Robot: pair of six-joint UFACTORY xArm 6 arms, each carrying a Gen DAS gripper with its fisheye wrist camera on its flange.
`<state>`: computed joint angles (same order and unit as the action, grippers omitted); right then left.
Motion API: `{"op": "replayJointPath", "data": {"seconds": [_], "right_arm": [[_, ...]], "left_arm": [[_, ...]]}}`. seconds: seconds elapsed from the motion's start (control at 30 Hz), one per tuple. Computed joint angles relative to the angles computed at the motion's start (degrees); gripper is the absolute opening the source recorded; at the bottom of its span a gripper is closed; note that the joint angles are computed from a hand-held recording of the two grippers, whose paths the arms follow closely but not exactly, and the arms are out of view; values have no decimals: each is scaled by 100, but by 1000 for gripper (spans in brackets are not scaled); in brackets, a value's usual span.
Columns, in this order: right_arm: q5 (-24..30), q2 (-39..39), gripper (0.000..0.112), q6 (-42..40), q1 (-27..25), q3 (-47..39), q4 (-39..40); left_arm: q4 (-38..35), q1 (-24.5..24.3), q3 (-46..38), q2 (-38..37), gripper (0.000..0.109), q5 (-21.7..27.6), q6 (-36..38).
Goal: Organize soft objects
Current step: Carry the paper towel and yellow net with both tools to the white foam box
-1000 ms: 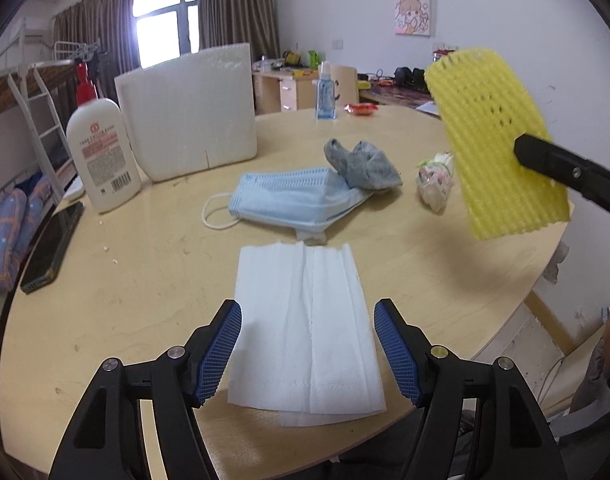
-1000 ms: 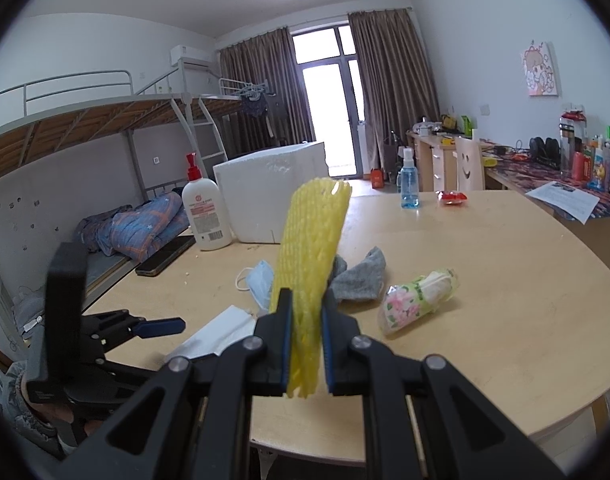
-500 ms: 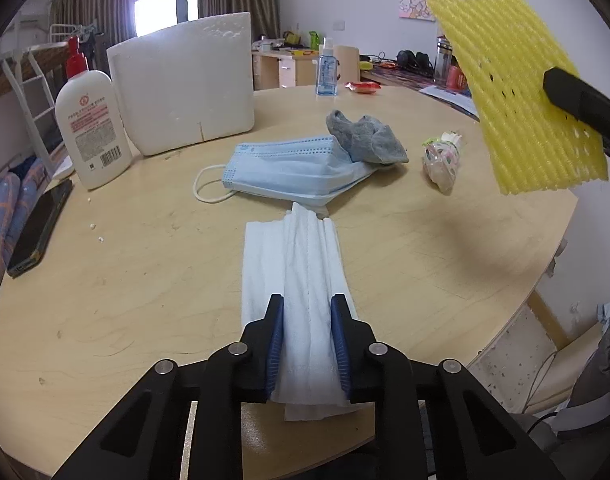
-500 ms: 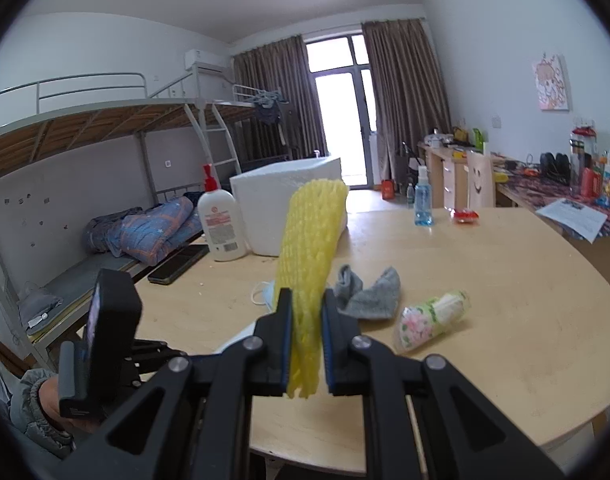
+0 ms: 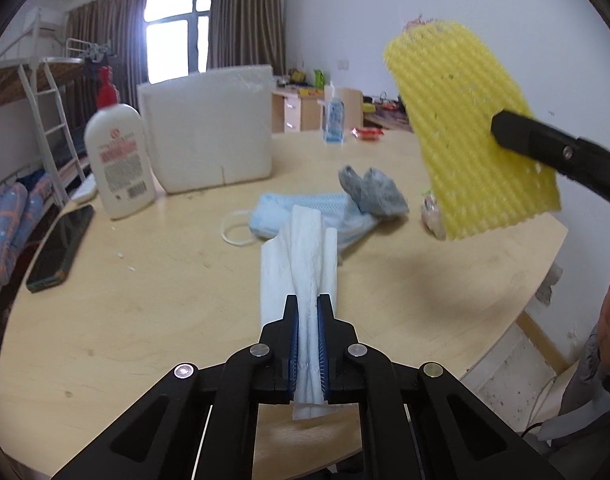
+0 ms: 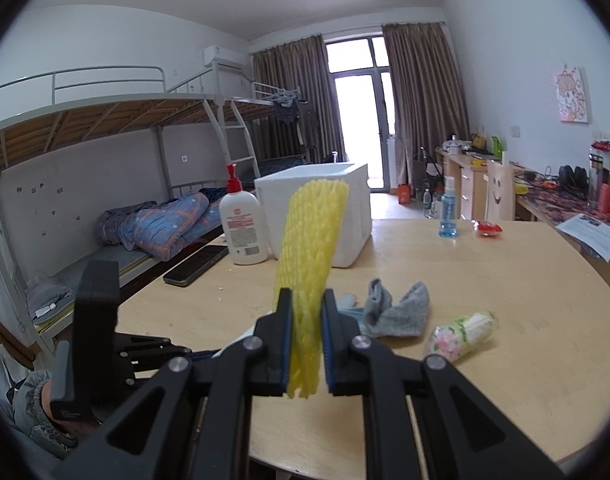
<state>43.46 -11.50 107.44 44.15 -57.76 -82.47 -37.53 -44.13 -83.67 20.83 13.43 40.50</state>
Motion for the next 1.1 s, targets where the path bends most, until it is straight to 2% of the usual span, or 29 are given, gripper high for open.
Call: {"op": "replayJointPath", "data": {"seconds": [0.13,0.43,0.73,1.1], "right_arm": [[-160,110,16,-128,-65,-140,-11],[-558,416,16,-466,-253,-533,89],[-888,670,16,-745,-492,-944,153],[-1058,927,16,-1103,-650,-1347,346]], "left_arm": [[-265,14,112,-127,9,-290,297],[-641,140,62,-307,9,-582,529],[-1230,150,-450,-185,9,-1048,1022],[-1454,204,-1087,79,9,-1207,1138]]}}
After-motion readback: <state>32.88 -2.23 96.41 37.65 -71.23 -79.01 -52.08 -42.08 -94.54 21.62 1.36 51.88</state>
